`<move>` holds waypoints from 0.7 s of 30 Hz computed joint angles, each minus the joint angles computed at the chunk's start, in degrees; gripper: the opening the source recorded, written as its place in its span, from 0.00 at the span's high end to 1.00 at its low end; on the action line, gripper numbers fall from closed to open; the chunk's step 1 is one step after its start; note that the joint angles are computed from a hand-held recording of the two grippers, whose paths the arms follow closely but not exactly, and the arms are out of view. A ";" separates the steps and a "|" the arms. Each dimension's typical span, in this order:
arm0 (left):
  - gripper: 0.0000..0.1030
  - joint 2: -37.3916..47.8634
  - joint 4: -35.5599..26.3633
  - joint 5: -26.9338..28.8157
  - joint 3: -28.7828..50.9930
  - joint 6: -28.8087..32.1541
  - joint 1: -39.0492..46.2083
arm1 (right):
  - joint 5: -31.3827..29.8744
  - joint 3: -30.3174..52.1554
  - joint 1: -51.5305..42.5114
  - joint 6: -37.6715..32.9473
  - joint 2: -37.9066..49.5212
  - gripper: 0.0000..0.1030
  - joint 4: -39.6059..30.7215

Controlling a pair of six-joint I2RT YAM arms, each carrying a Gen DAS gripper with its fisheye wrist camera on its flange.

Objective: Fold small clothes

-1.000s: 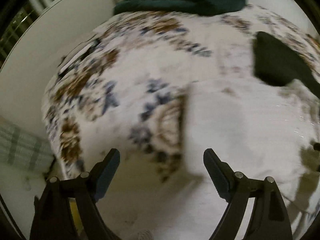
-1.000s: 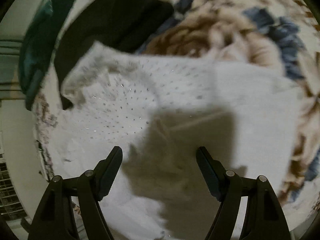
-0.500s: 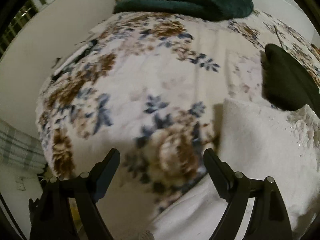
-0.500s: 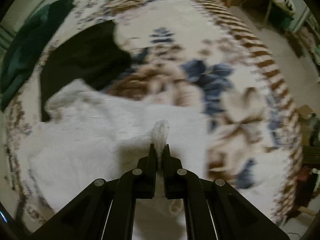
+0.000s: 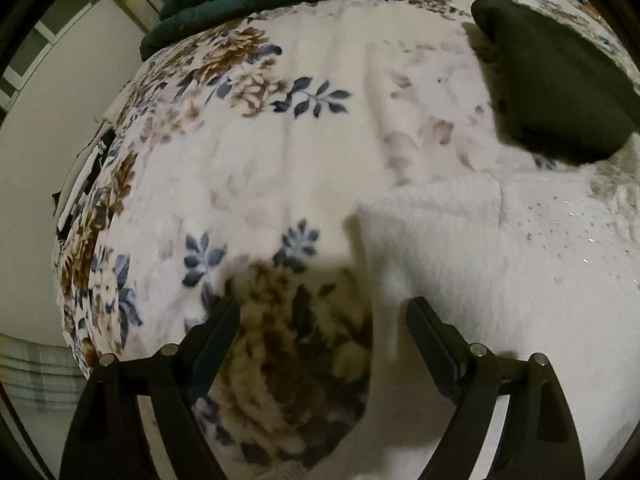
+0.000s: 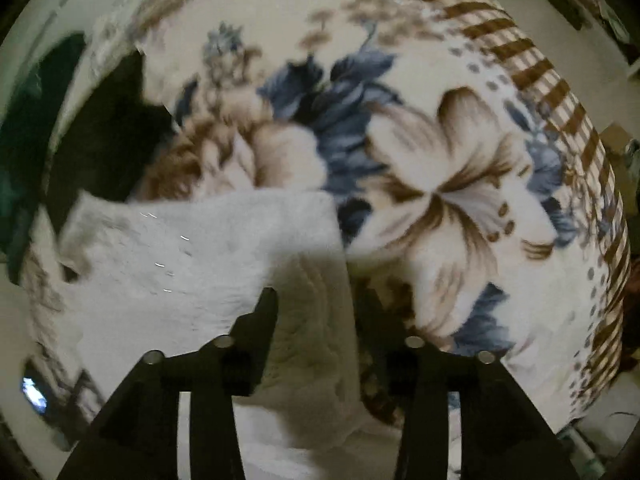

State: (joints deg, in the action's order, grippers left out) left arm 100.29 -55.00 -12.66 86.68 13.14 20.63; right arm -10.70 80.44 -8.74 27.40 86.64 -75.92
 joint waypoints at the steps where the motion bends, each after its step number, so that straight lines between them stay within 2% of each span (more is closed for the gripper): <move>1: 0.17 -1.53 -0.44 0.21 -0.84 0.43 0.44 | -0.16 0.05 -0.62 -0.58 -1.14 0.50 -0.86; 6: 0.17 -7.11 -2.38 0.96 -4.32 1.75 1.04 | 2.16 -2.92 -1.07 -6.43 -8.97 0.49 -8.02; 10: 0.17 -11.17 -3.88 1.94 -6.98 3.28 -1.42 | 6.94 -9.30 9.14 -8.67 -13.65 0.49 -11.72; 13: 0.17 -12.97 -4.67 2.43 -8.13 3.61 -4.89 | 6.52 -15.68 17.53 -6.24 -15.38 0.51 -9.53; 14: 0.17 -13.34 -4.93 2.43 -8.42 3.66 -6.33 | 6.47 -17.24 18.42 -5.14 -15.83 0.57 -8.47; 15: 0.17 -13.62 -5.20 2.38 -8.49 3.80 -7.54 | 7.72 -19.00 18.67 -3.34 -17.10 0.83 -6.97; 16: 0.17 -14.01 -5.34 2.34 -8.66 3.81 -8.97 | 9.79 -19.96 18.09 -1.77 -18.06 0.90 -6.37; 17: 0.17 -14.32 -5.70 2.54 -8.55 3.68 -10.20 | 10.66 -20.89 15.55 -0.63 -19.45 0.90 -5.99; 18: 0.17 -14.58 -6.04 2.70 -8.41 3.53 -10.97 | 9.04 -21.51 11.18 -0.27 -20.82 0.90 -6.03; 21: 0.17 -15.70 -6.40 3.17 -8.43 3.29 -13.34 | -2.91 -20.39 -0.95 -6.39 -23.97 0.90 -8.24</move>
